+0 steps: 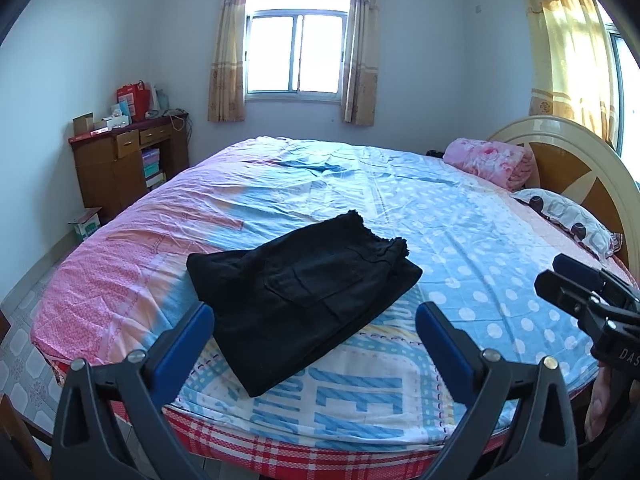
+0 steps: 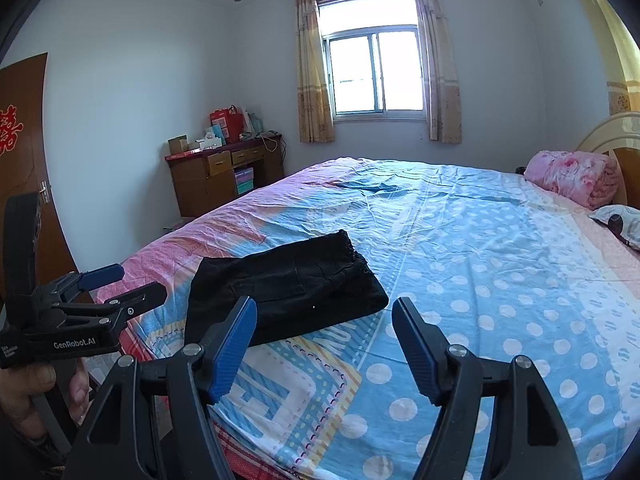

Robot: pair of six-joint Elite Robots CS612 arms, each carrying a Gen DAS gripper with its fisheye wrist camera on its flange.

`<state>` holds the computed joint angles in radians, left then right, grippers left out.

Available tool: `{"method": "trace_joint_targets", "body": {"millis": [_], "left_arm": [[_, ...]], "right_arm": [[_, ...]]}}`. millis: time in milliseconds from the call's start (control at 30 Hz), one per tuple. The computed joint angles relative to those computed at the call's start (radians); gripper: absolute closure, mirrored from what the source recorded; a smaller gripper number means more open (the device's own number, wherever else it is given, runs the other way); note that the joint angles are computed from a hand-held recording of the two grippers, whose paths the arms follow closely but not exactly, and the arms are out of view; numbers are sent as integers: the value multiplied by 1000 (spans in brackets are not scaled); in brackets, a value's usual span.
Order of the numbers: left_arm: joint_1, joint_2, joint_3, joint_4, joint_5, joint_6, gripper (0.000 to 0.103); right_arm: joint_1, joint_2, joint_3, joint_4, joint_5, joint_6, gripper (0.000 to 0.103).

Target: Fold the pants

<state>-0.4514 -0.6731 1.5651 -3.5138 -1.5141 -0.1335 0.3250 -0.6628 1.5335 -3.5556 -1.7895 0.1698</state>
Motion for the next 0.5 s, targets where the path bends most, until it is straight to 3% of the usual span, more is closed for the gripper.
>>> {"method": "trace_joint_targets", "body": {"millis": [500], "left_arm": [[-7,-3,1,12,16,23,0]], "right_arm": [[2,-4,6,-12,-6,-15,31]]}}
